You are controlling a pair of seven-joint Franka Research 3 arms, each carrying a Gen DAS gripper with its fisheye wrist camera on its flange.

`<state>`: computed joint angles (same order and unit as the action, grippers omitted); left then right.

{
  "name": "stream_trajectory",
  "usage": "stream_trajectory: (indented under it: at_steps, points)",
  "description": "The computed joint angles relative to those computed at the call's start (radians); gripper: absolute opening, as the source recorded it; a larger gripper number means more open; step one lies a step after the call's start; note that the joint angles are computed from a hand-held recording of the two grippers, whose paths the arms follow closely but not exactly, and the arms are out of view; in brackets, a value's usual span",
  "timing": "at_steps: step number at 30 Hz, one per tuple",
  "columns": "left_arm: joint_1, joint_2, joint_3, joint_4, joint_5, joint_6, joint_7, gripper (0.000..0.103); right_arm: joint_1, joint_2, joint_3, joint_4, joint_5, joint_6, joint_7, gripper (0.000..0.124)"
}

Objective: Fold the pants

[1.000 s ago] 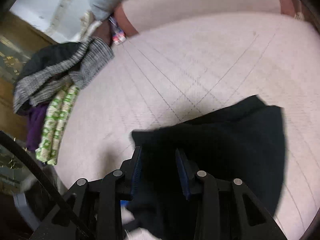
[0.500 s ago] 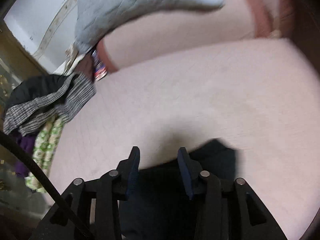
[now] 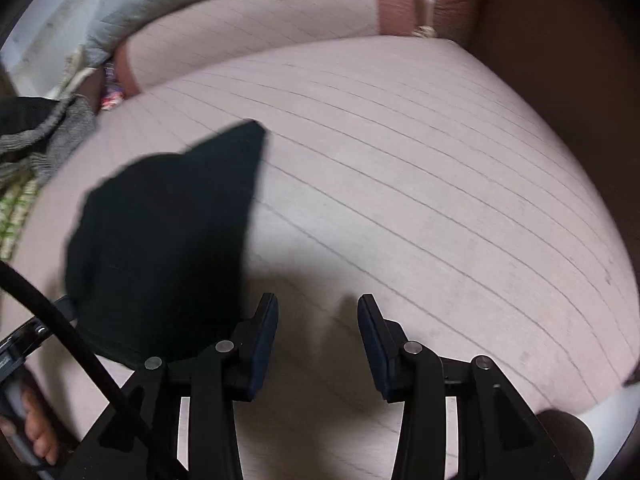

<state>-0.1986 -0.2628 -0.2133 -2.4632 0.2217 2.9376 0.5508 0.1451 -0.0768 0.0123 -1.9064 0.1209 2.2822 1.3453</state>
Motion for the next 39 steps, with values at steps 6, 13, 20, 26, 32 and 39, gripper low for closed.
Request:
stream_trajectory:
  at_steps: [6, 13, 20, 26, 32, 39]
  points:
    - [-0.039, -0.074, 0.032, -0.061, -0.068, 0.031, -0.021, 0.050, 0.018, -0.086, -0.039, -0.029, 0.316, 0.067, -0.169, 0.045]
    - [0.079, 0.008, -0.079, 0.148, 0.149, -0.211, -0.126, 0.053, 0.039, -0.097, 0.013, -0.080, 0.221, 0.100, -0.229, 0.045]
    - [0.032, 0.188, -0.134, 0.385, 0.454, -0.655, -0.173, 0.065, 0.038, -0.077, 0.015, -0.108, 0.138, 0.110, -0.220, 0.062]
    - [0.001, 0.088, -0.017, 0.240, 0.292, -0.442, -0.174, 0.071, 0.018, -0.016, -0.040, -0.038, 0.356, -0.017, -0.263, 0.066]
    - [0.033, -0.054, 0.018, 0.068, 0.086, -0.332, -0.234, 0.071, -0.032, -0.028, -0.060, -0.054, 0.509, -0.032, -0.270, 0.067]
    - [0.054, -0.055, -0.084, 0.161, 0.212, -0.439, -0.283, 0.071, -0.065, -0.038, -0.073, -0.083, 0.515, 0.046, -0.195, 0.067]
